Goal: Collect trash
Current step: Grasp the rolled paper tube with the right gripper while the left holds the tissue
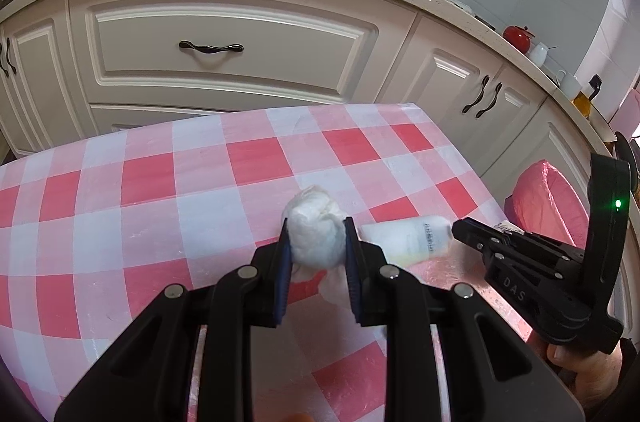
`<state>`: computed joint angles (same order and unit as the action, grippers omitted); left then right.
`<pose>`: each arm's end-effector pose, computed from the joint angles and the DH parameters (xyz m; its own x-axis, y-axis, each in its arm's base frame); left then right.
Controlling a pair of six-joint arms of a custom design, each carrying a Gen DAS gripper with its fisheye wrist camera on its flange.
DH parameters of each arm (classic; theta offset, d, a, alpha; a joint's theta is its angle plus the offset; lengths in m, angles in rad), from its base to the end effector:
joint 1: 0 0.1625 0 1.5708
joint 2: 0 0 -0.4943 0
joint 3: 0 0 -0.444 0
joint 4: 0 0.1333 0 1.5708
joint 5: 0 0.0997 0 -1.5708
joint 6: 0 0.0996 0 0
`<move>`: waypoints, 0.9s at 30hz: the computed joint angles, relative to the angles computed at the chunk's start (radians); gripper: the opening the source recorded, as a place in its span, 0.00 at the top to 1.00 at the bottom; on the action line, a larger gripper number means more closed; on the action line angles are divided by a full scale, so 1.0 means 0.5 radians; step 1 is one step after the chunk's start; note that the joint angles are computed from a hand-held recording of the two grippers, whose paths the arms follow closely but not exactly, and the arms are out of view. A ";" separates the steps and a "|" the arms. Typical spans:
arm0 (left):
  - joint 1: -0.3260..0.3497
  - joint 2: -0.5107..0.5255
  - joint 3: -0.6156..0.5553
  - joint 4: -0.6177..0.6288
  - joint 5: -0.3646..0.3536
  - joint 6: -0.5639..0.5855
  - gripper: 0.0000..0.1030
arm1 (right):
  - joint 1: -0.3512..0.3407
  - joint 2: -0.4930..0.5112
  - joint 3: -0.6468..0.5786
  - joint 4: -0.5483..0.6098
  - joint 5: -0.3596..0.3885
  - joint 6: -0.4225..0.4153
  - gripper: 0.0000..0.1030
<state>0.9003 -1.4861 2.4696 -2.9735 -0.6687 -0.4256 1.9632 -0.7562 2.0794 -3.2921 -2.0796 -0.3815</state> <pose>-0.0854 -0.4480 0.2696 -0.8575 -0.1725 -0.4847 0.2345 0.7076 -0.6666 0.3055 -0.5164 0.0297 -0.6847 -0.4651 0.5611 -0.6545 0.7311 -0.1926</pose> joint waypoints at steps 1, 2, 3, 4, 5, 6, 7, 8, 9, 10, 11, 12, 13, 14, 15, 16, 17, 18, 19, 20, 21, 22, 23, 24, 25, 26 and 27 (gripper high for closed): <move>0.000 0.001 -0.001 0.003 -0.001 -0.002 0.78 | -0.007 -0.010 0.003 0.029 -0.003 0.002 0.86; 0.000 0.003 -0.002 0.003 -0.003 -0.003 0.78 | -0.012 -0.015 0.007 0.041 -0.009 0.002 0.74; 0.003 0.004 -0.005 0.002 -0.006 0.002 0.78 | -0.016 -0.022 0.014 0.042 -0.011 0.000 0.64; 0.003 0.006 -0.006 -0.001 -0.006 0.005 0.78 | -0.020 -0.027 0.021 0.026 0.001 -0.006 0.38; 0.003 0.008 -0.006 -0.004 -0.007 0.009 0.78 | -0.021 -0.028 0.033 -0.033 0.025 -0.035 0.22; 0.002 0.008 -0.007 -0.001 -0.006 0.008 0.78 | -0.016 -0.024 0.035 -0.073 0.035 -0.067 0.22; 0.006 0.011 -0.008 -0.003 -0.005 0.008 0.78 | -0.008 -0.021 0.026 -0.064 0.034 -0.080 0.22; 0.007 0.009 -0.006 -0.001 -0.003 0.003 0.78 | -0.007 -0.021 0.018 -0.045 0.042 -0.075 0.22; 0.008 0.002 -0.002 0.003 0.001 -0.006 0.78 | -0.004 -0.018 0.005 -0.013 0.046 -0.057 0.21; 0.007 -0.007 0.002 0.011 0.008 -0.017 0.78 | -0.001 -0.013 -0.007 0.016 0.049 -0.032 0.18; 0.008 -0.015 0.005 0.010 0.015 -0.021 0.78 | 0.005 -0.002 -0.019 0.038 0.051 -0.004 0.18; 0.006 -0.023 0.008 0.013 0.020 -0.028 0.78 | 0.014 0.013 -0.032 0.045 0.036 0.012 0.18; 0.008 -0.031 0.008 0.017 0.025 -0.029 0.78 | 0.021 0.025 -0.040 0.047 0.023 0.025 0.18; 0.010 -0.037 0.008 0.022 0.031 -0.028 0.78 | 0.030 0.041 -0.056 0.068 0.014 0.058 0.18; 0.011 -0.043 0.007 0.029 0.035 -0.028 0.78 | 0.035 0.050 -0.071 0.109 0.025 0.090 0.18; 0.011 -0.052 0.008 0.033 0.038 -0.028 0.78 | 0.043 0.064 -0.084 0.132 0.020 0.107 0.18; 0.012 -0.059 0.009 0.035 0.040 -0.029 0.78 | 0.052 0.078 -0.092 0.131 0.009 0.107 0.18; 0.015 -0.068 0.013 0.036 0.044 -0.031 0.78 | 0.061 0.093 -0.102 0.134 0.004 0.107 0.18; 0.020 -0.079 0.017 0.035 0.047 -0.035 0.78 | 0.069 0.104 -0.113 0.143 0.003 0.112 0.18; 0.025 -0.090 0.021 0.037 0.049 -0.039 0.78 | 0.081 0.124 -0.131 0.144 -0.012 0.113 0.18; 0.030 -0.096 0.022 0.037 0.051 -0.041 0.78 | 0.087 0.138 -0.143 0.141 -0.028 0.109 0.18; 0.035 -0.103 0.023 0.040 0.051 -0.043 0.78 | 0.095 0.157 -0.160 0.142 -0.058 0.105 0.18; 0.041 -0.109 0.023 0.042 0.051 -0.041 0.78 | 0.097 0.176 -0.183 0.173 -0.080 0.113 0.18; 0.043 -0.110 0.024 0.040 0.049 -0.039 0.78 | 0.097 0.188 -0.196 0.202 -0.093 0.118 0.18; 0.046 -0.111 0.024 0.037 0.047 -0.036 0.78 | 0.099 0.204 -0.209 0.220 -0.110 0.110 0.18; 0.048 -0.112 0.025 0.033 0.045 -0.034 0.78 | 0.100 0.222 -0.219 0.229 -0.124 0.087 0.18; 0.050 -0.112 0.025 0.029 0.042 -0.032 0.78 | 0.099 0.233 -0.225 0.240 -0.133 0.082 0.18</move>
